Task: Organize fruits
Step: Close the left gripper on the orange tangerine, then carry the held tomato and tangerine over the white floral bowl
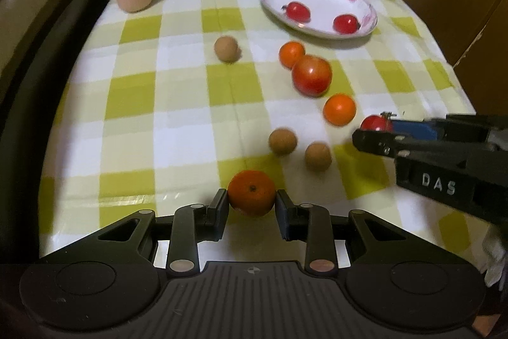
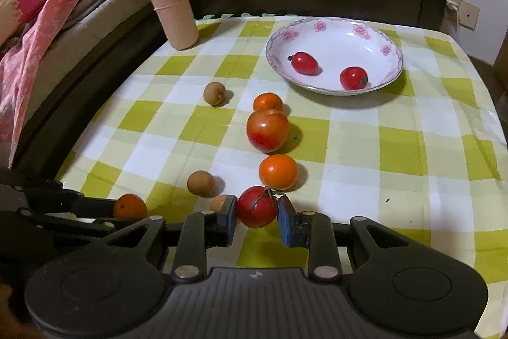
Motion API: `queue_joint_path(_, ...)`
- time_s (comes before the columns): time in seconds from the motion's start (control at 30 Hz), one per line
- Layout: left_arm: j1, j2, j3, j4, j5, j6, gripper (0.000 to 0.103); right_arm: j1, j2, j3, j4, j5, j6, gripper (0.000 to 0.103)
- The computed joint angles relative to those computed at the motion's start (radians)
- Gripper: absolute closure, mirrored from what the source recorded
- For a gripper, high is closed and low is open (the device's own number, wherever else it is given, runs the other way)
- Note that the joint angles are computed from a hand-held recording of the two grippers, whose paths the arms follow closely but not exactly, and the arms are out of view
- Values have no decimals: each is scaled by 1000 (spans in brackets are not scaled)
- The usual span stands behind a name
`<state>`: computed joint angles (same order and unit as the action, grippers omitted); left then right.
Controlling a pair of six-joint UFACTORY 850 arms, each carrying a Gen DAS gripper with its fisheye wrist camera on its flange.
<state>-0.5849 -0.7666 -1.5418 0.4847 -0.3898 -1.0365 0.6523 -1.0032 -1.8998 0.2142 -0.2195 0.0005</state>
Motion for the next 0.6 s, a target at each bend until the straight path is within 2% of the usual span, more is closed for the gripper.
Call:
queue_joint_path(0.33, 14, -67, -126, -39, 32, 85, 63, -19, -13, -38, -102, -2, 143, 76)
queue_joint_path(0.6, 35, -129, -234, -129, 31, 194, 63, -39, -53, -120, -98, -22, 164, 76)
